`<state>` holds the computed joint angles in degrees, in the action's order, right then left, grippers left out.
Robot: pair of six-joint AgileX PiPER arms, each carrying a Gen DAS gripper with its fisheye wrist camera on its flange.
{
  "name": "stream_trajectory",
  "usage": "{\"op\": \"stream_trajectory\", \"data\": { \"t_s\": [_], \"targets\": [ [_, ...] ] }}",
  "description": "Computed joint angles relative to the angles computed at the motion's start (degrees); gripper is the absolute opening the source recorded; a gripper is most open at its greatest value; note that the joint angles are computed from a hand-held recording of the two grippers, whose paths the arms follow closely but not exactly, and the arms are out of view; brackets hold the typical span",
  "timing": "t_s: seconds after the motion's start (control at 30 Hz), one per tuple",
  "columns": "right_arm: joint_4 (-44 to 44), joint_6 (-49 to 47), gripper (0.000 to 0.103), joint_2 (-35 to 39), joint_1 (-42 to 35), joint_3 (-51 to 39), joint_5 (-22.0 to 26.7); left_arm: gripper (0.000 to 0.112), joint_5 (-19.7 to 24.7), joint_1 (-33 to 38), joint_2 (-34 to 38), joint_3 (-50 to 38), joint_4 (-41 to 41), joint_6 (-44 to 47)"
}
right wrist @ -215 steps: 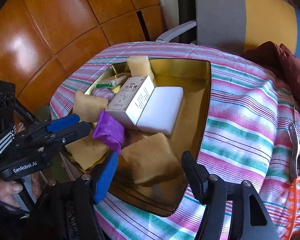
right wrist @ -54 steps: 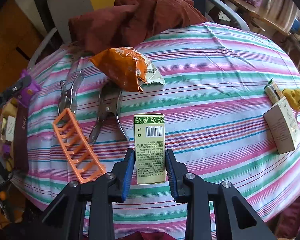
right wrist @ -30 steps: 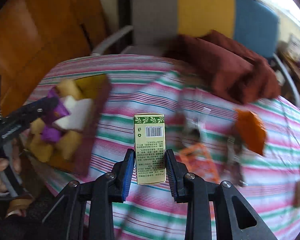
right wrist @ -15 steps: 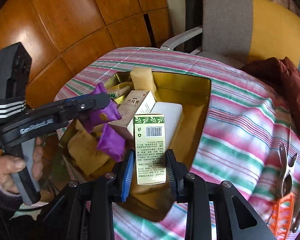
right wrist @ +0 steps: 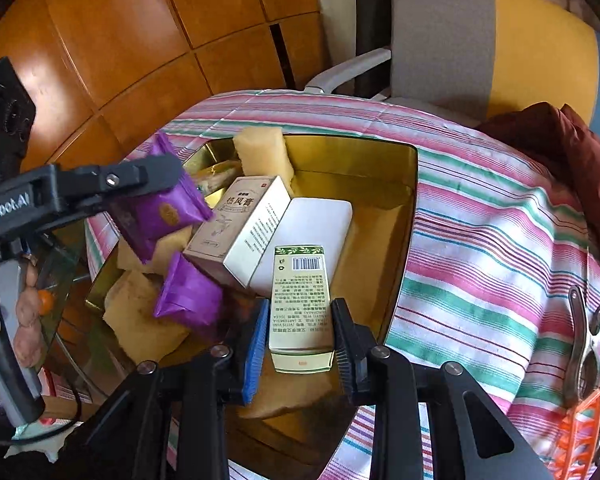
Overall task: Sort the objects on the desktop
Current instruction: 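Lower the packet and box into the tray and open both grippers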
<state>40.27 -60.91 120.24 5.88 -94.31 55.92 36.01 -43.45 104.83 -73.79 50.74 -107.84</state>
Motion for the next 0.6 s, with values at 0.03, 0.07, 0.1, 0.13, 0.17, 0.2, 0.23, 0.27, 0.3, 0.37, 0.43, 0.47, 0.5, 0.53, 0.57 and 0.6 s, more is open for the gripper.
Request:
{"op": "stream_trajectory", "data": {
  "t_s": [0.03,0.07,0.1,0.13,0.17,0.2,0.23,0.27,0.3,0.37,0.43,0.47,0.5,0.53,0.57,0.6],
  "targets": [
    [-0.25,-0.49,0.032,-0.41,0.26,0.77,-1.16,0.038,0.35,-0.14,1.16,-1.25,-1.04,1.62],
    [-0.68,-0.56,0.032,-0.67,0.51,1.20,-1.90,0.038,0.20,-0.14,1.77,-1.79,-1.64,2.43],
    [-1.09,-0.42,0.032,-0.60,0.66,1.27,-2.13,0.038,0.06,-0.21,2.58,-2.43,-2.21,2.94],
    [-1.07,-0.39,0.032,-0.46,0.55,1.18,-1.93,0.038,0.02,-0.27,3.08,-2.77,-2.57,3.26],
    [-1.25,-0.31,0.032,-0.35,0.58,1.16,-2.06,0.038,0.17,-0.32,3.71,-3.35,-3.21,4.11],
    [-1.39,-0.51,0.032,-0.35,0.62,1.26,-2.41,0.038,0.44,-0.34,4.29,-3.94,-3.91,5.01],
    [-1.41,-0.60,0.032,-0.41,0.53,1.28,-2.40,0.038,0.42,-0.30,4.47,-4.01,-4.24,5.22],
    [-1.42,-0.54,0.032,-0.32,0.43,1.12,-2.21,0.038,0.22,-0.16,4.69,-4.12,-4.76,5.54],
    [-1.27,-0.54,0.032,-0.22,0.27,0.99,-2.16,0.038,-0.41,0.02,4.70,-3.88,-4.96,5.38],
    [-1.03,-0.64,0.032,-0.10,0.11,0.86,-2.15,0.040,-0.76,0.17,4.58,-3.58,-4.94,4.99],
    [-1.22,-0.37,0.033,0.07,-0.06,0.57,-1.97,0.043,-1.15,0.35,4.36,-3.21,-5.04,4.56],
    [-1.24,-0.33,0.034,-0.08,-0.12,0.74,-1.93,0.044,-1.69,0.46,4.22,-2.92,-4.94,4.11],
    [-1.18,-0.18,0.037,0.02,-0.27,0.54,-1.59,0.044,-1.52,0.38,4.19,-2.89,-4.80,3.67],
    [-0.95,-0.18,0.038,-0.02,-0.41,0.60,-1.53,0.044,-1.14,0.24,4.19,-2.91,-4.69,3.46],
    [-0.78,-0.38,0.038,-0.16,-0.53,0.70,-1.50,0.044,-0.77,0.13,4.22,-3.05,-4.83,3.52],
    [-0.65,-0.66,0.038,-0.38,-0.62,0.91,-1.45,0.044,-0.18,-0.01,4.24,-3.24,-5.09,3.76]
  ]
}}
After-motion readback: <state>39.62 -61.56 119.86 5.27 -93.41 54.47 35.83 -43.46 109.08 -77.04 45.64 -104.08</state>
